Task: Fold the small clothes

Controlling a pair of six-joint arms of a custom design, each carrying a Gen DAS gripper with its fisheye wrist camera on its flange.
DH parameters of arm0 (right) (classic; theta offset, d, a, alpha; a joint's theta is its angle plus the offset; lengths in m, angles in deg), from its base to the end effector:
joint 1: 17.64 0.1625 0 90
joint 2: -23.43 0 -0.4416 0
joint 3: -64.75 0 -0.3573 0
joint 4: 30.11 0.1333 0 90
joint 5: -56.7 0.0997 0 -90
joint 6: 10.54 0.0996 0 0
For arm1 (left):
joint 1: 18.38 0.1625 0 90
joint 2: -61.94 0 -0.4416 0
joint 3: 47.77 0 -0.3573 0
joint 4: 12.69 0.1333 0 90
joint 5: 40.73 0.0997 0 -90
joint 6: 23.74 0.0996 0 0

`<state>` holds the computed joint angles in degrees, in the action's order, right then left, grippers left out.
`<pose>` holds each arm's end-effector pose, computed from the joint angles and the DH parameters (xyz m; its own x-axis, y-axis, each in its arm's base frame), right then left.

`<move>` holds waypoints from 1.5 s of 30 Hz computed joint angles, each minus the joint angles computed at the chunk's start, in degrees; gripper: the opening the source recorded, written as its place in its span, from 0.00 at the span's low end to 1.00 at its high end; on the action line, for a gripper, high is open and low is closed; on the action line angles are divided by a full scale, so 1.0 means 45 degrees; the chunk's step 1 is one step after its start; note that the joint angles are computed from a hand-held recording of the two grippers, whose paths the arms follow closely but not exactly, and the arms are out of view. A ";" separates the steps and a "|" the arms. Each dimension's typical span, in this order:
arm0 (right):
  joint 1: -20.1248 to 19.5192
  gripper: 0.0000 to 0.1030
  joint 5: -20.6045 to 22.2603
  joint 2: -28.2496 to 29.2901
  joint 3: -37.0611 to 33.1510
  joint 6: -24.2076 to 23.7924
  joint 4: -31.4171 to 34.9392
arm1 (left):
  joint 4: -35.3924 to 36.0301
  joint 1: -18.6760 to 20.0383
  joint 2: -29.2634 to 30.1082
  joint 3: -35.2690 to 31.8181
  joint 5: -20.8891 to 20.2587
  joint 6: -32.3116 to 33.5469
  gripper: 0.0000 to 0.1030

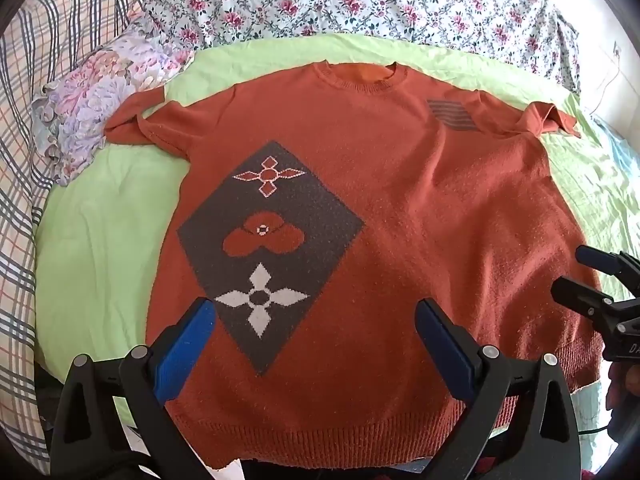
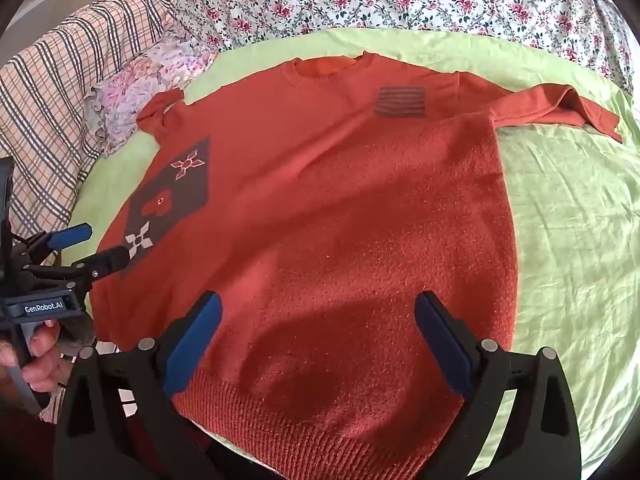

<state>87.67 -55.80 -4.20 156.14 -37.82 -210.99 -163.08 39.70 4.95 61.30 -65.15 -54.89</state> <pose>0.2713 -0.6306 0.0104 -0.7252 -0.4607 0.5117 -0.6384 0.7283 -0.2490 -0.1085 -0.5978 0.2246 -0.6305 -0.3430 -0.6963 0.2302 0.7741 -0.5897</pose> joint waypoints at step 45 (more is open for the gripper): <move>-0.0227 0.94 -0.0078 0.0116 -0.0407 -0.0379 -0.0375 | 0.1104 0.0321 -0.0072 -0.0491 -0.0030 -0.0649 0.97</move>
